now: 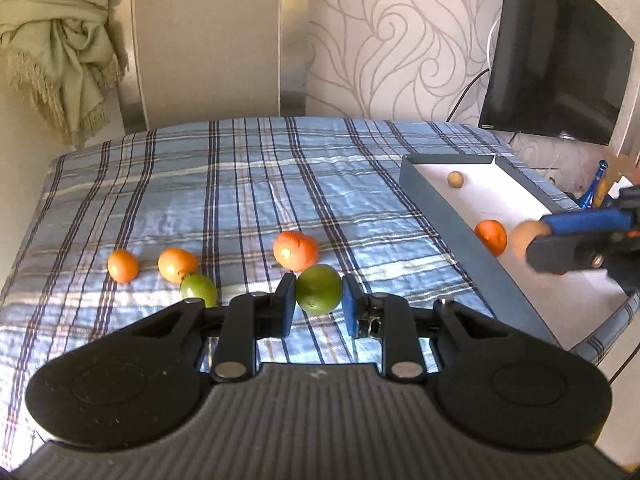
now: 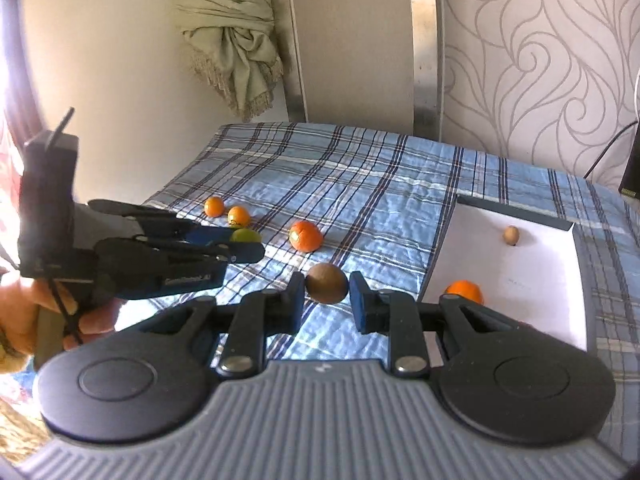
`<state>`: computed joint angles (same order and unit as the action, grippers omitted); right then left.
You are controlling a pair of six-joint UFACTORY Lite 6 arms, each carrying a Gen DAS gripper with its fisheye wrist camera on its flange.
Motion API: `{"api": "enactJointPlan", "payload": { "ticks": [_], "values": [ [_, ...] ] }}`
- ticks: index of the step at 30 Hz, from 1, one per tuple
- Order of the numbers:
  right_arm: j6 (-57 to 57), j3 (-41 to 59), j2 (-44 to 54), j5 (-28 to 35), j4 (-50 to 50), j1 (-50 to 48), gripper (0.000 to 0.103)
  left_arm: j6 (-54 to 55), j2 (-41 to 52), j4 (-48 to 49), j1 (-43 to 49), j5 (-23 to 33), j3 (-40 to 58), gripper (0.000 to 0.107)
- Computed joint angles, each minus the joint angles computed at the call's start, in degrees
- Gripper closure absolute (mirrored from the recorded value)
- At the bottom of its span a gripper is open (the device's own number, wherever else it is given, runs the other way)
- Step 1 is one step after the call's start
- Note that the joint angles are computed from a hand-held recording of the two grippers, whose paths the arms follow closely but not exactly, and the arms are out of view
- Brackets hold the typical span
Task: Organize fruits
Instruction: 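Carry the green lime with the left gripper over the white tray while the right carries the kiwi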
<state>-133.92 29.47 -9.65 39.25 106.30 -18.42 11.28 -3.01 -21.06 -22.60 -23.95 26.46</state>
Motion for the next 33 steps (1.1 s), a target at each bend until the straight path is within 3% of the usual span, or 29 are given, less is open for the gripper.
{"api": "enactJointPlan", "payload": {
  "ticks": [9, 20, 33],
  "values": [
    [-1.88, -3.38, -0.72, 5.76, 0.16, -5.81, 0.076, 8.06, 0.61, -10.7, -5.08, -1.81, 0.41, 0.079],
    [-0.11, -1.67, 1.26, 8.6, -2.42, -11.31, 0.076, 15.19, 2.64, -18.7, -7.4, 0.13, 5.64, 0.079],
    [-0.65, -0.41, 2.3, 10.93, -7.86, -18.25, 0.076, 12.33, 8.56, -20.18, -14.3, -3.75, 10.27, 0.079]
  ]
}}
